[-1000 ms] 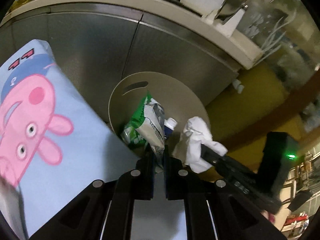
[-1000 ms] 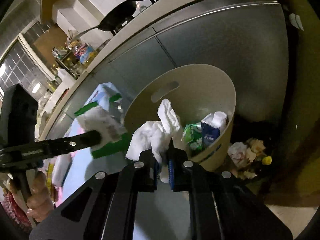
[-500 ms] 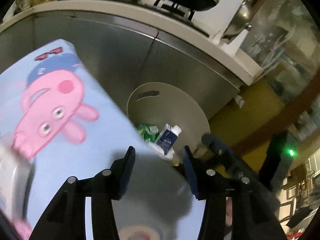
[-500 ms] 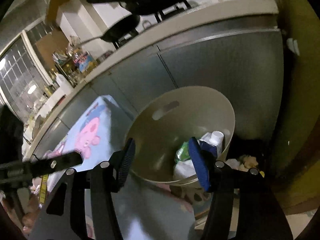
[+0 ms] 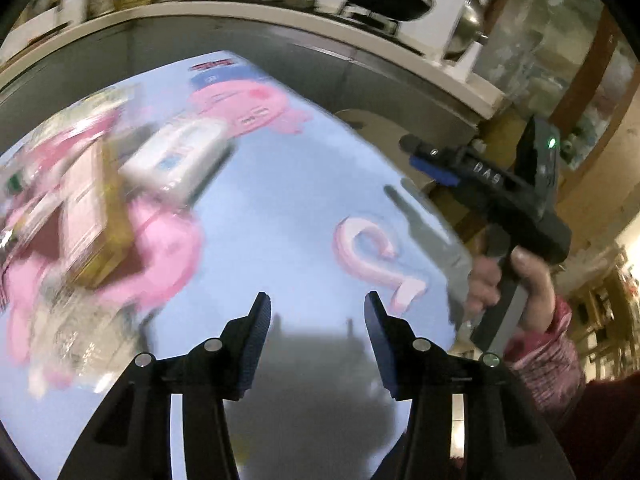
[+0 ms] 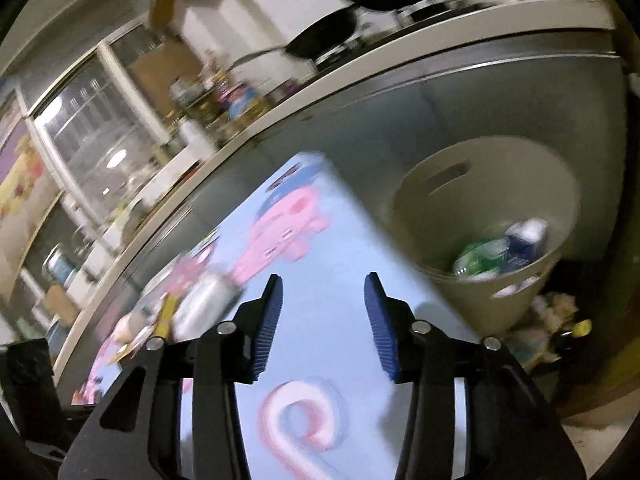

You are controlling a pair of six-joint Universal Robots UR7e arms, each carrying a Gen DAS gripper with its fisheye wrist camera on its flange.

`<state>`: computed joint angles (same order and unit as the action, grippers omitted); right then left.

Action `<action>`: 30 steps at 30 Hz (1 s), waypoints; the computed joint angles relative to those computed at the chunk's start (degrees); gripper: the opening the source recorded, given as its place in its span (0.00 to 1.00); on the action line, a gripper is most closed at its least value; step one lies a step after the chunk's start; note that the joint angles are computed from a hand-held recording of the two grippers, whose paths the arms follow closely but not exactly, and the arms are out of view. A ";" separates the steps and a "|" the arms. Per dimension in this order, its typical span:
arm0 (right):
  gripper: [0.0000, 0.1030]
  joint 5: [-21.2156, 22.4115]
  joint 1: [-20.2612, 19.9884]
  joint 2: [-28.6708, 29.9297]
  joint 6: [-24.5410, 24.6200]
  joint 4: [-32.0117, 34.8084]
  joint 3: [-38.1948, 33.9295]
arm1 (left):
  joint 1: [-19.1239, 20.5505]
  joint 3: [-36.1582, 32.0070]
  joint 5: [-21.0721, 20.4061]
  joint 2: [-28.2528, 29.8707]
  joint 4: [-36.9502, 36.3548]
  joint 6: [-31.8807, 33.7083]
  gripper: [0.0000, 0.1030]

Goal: Collect trash
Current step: 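Grasp the white snack bag with the left tool while the right tool grasps a silver wrapper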

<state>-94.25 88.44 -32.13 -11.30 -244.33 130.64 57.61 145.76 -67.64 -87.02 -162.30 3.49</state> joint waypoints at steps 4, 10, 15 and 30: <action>0.32 1.41 3.51 2.83 -0.55 7.05 -2.51 | 4.64 1.03 0.64 -7.42 5.40 -2.71 0.47; 0.25 0.47 10.30 7.44 -3.02 19.79 -8.52 | 15.69 -1.96 -4.81 -12.44 6.98 -5.83 0.47; 0.14 -0.33 14.34 10.30 -2.78 26.80 -13.69 | 23.52 -5.17 -13.64 -11.36 5.85 -7.79 0.47; 0.02 -7.95 20.23 14.83 -3.16 38.61 -21.51 | 33.31 -11.46 -27.28 -3.98 2.44 -9.50 0.48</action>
<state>-102.19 108.67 -17.30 -14.46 -205.72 109.14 90.92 134.30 -94.92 -91.00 -159.86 -6.01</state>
